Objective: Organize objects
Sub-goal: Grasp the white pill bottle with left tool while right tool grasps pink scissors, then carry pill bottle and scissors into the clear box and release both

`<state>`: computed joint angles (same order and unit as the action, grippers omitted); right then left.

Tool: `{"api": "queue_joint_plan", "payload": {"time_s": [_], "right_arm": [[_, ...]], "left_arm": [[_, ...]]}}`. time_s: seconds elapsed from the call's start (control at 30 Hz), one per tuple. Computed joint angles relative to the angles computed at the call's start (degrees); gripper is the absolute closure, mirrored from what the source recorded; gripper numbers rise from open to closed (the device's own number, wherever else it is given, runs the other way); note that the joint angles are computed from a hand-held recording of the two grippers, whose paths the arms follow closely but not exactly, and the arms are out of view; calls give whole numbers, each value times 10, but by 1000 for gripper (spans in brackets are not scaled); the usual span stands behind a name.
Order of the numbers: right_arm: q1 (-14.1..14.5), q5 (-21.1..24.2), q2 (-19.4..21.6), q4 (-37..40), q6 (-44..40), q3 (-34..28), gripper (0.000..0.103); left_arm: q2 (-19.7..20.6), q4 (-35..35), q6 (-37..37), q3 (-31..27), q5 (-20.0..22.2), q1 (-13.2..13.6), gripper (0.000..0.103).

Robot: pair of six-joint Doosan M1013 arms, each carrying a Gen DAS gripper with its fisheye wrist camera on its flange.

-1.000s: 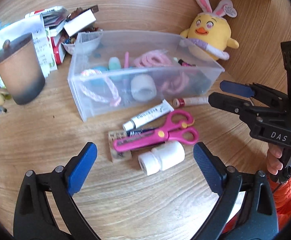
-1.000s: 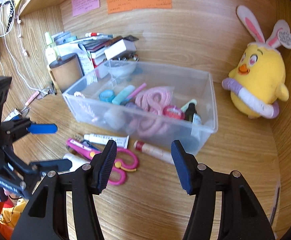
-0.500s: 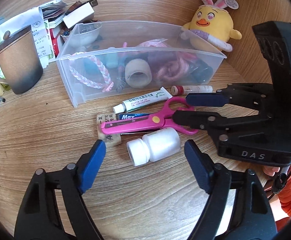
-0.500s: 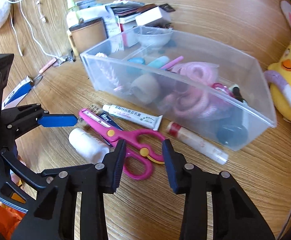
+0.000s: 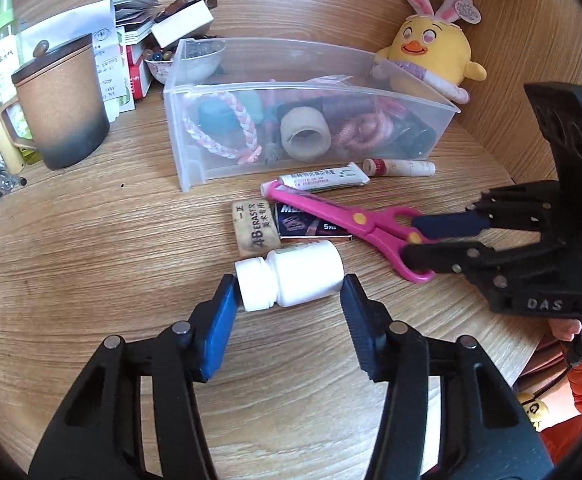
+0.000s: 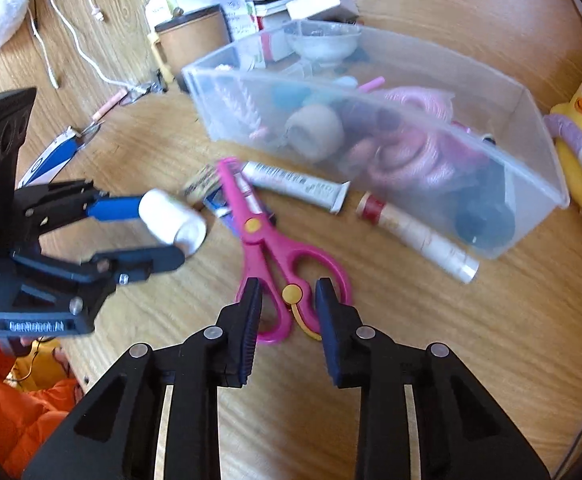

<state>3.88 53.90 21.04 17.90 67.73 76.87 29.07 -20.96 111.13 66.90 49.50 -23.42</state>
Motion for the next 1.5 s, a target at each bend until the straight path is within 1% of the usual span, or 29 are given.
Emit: {"api": "queue_joint_plan", "payload": {"time_s": [0.07, 0.13, 0.2, 0.27, 0.43, 0.53, 0.57, 0.6, 0.63, 0.67, 0.77, 0.97, 1.07, 1.13, 1.23, 1.5], "right_arm": [[1, -2, -6, 2, -9, 6, 78], [4, -25, -16, 2, -16, 16, 78], [5, -37, -18, 5, -20, 15, 77], [7, -42, -14, 7, -21, 8, 72], [19, -22, 18, -31, 4, -27, 71], [25, -16, 28, -55, 21, -35, 71], [25, -24, 27, -55, 19, -32, 72], [25, -22, 27, -53, 18, -33, 75], [25, -24, 25, -52, 17, -30, 79], [24, -26, 23, -50, 16, -28, 81], [27, -43, 14, -60, 23, -13, 84], [25, -77, -9, -59, 33, 14, 85], [23, -103, -21, -53, 43, 24, 85], [22, -129, -31, -54, 52, 33, 85], [19, -154, -40, -47, 58, 40, 85], [8, -196, -51, -32, 75, 37, 85]], "left_arm": [[-3, 1, 1, 6, -5, 2, 51], [-5, -1, 0, 8, -6, 3, 51], [-6, -7, 1, 9, -8, 5, 52], [-7, -7, 1, 11, -12, 5, 52], [-9, -17, 6, 13, -22, 9, 53], [-11, -22, 10, 12, -29, 11, 53], [-12, -24, 12, 12, -31, 11, 53], [-12, -25, 13, 11, -33, 12, 54], [-12, -25, 14, 10, -35, 12, 54], [-11, -24, 15, 9, -36, 11, 54], [-11, -29, 20, 7, -36, 12, 54], [-15, -42, 35, 4, -46, 11, 54], [-15, -50, 44, -3, -55, 10, 54], [-15, -55, 50, -8, -61, 9, 54], [-13, -61, 56, -18, -72, 7, 54], [6, -66, 52, -62, -75, 6, 54]]}}
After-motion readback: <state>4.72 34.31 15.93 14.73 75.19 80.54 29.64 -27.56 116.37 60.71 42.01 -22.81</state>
